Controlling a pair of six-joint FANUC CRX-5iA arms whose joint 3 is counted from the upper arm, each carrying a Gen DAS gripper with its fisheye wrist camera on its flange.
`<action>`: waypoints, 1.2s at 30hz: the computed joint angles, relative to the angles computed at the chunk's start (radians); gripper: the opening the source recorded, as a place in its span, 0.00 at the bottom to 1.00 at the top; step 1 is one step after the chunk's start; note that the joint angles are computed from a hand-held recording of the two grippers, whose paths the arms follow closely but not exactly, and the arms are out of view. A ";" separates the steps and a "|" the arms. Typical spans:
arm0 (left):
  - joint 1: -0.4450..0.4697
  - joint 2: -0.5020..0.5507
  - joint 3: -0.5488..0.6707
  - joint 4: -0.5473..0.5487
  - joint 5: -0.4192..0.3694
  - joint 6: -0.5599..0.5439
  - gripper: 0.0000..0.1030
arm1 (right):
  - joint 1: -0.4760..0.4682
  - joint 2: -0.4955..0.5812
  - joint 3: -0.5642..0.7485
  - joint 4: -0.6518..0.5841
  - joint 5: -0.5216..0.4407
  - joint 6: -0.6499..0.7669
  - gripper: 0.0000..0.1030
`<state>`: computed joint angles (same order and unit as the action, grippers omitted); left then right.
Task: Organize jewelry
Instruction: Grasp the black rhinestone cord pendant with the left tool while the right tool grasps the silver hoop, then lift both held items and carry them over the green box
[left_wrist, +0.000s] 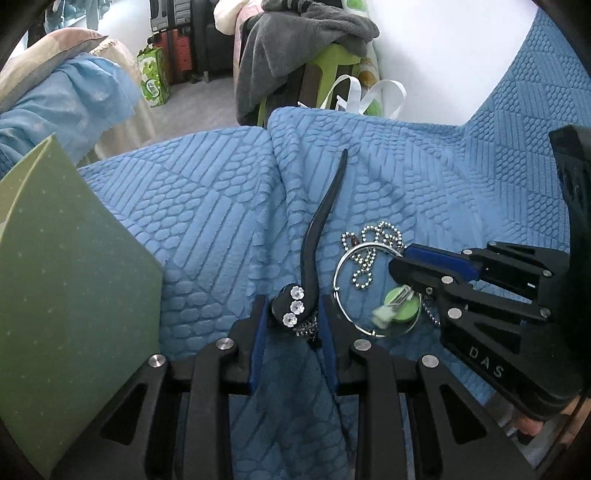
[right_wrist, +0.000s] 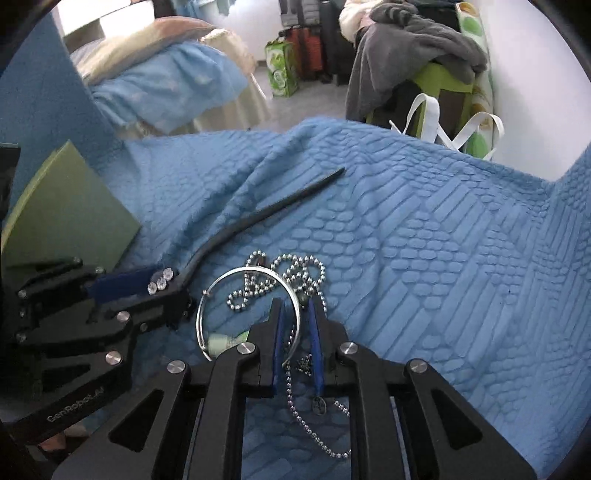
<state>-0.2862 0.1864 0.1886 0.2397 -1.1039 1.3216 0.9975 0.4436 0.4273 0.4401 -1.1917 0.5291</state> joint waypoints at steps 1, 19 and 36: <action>-0.003 0.000 0.000 -0.007 0.007 0.002 0.27 | 0.000 -0.002 -0.003 0.001 0.002 -0.008 0.11; 0.017 -0.038 -0.044 0.073 0.068 -0.017 0.26 | 0.028 -0.061 -0.071 0.107 0.012 -0.188 0.03; 0.078 -0.144 -0.090 0.196 0.054 -0.074 0.26 | 0.113 -0.044 0.004 0.240 -0.116 -0.269 0.03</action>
